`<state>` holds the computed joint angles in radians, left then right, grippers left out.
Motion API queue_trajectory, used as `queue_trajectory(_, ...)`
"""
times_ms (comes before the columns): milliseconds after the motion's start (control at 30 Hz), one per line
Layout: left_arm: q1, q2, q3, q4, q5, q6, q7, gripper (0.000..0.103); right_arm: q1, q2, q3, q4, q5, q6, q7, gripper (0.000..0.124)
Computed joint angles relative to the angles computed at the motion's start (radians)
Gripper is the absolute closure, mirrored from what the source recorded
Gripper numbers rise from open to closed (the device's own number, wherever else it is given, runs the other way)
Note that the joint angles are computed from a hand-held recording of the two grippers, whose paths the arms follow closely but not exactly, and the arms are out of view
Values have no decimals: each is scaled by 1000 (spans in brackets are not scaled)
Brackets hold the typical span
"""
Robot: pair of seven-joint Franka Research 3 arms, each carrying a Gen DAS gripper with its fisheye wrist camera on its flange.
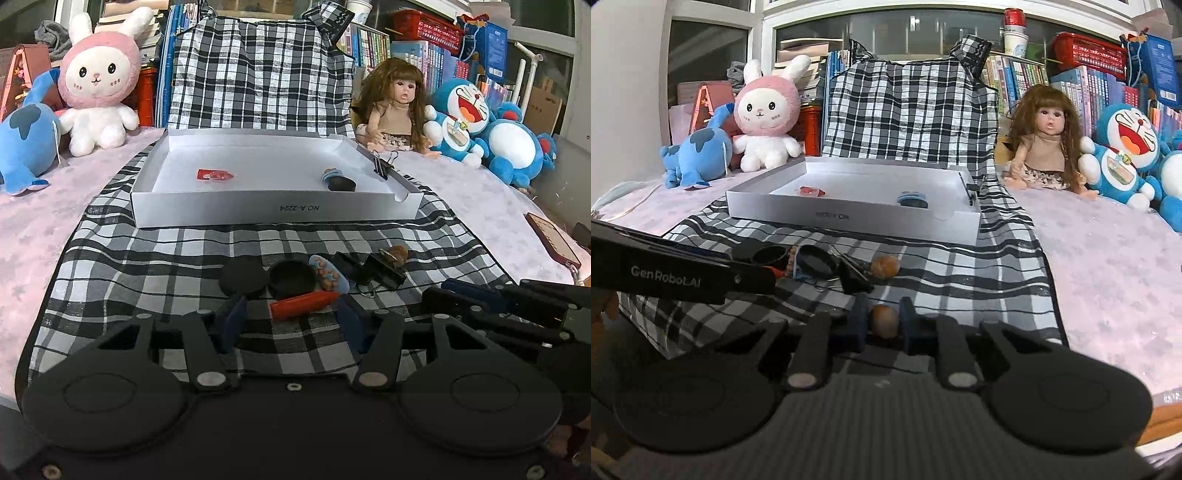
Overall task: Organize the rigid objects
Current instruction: 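Grasp the second red crayon with the left gripper while the right grasps the brown-headed peg, then carry the red crayon with the left gripper into the tray while the right carries the peg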
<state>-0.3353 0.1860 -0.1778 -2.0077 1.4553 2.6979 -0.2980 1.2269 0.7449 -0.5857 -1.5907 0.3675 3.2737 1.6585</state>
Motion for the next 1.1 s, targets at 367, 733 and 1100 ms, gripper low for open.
queue_trajectory(367,-39,53,2,59,26,-72,-27,53,66,36,-88,-3,59,18,-1,102)
queue_trajectory(733,-63,63,6,64,91,-121,-34,61,36,51,-56,35,84,24,-24,102)
queue_trajectory(1100,-18,12,4,59,136,-87,9,61,21,95,-98,120,76,-31,45,102)
